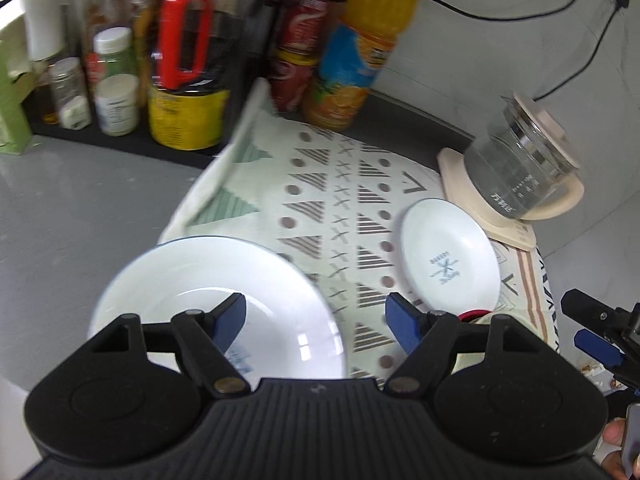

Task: Organize plates and bowls
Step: 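Move the right gripper to the 'BAKERY' plate and grasp its rim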

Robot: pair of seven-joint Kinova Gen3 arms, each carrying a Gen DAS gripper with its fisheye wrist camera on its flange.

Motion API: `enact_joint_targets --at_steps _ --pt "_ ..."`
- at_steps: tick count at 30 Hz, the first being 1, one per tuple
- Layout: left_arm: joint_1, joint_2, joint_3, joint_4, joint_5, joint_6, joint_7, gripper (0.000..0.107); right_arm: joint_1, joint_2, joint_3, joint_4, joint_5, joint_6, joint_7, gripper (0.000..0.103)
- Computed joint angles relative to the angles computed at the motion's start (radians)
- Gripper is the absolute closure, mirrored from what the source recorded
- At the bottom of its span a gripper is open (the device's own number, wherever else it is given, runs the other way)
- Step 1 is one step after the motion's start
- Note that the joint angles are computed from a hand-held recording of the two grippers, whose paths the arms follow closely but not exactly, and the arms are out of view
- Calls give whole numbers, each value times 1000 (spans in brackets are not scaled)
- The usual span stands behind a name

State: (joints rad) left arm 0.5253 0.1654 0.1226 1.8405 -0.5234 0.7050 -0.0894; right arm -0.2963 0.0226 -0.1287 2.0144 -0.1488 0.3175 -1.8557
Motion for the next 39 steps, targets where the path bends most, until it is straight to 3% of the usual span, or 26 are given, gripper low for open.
enact_joint_targets --at_steps 7,13,21,30,35,39 --pt "-15 93 -11 -111 79 -3 -111 33 95 49 19 -37 -169 24 201 15" --pt "-21 177 -39 -200 172 4 -202 33 175 136 16 -101 -240 80 287 15" --pt "-24 281 -74 -314 250 43 -278 33 267 260 -14 -217 -274 180 387 15" --pt "-32 381 -94 -430 314 96 -335 34 307 387 -20 -364 -265 293 461 18" --pt "-41 423 -97 -459 350 90 -355 38 318 453 -27 -442 -257 355 497 21" --pt "-69 445 -80 -459 409 64 -382 54 329 509 -34 -502 -264 413 523 28"
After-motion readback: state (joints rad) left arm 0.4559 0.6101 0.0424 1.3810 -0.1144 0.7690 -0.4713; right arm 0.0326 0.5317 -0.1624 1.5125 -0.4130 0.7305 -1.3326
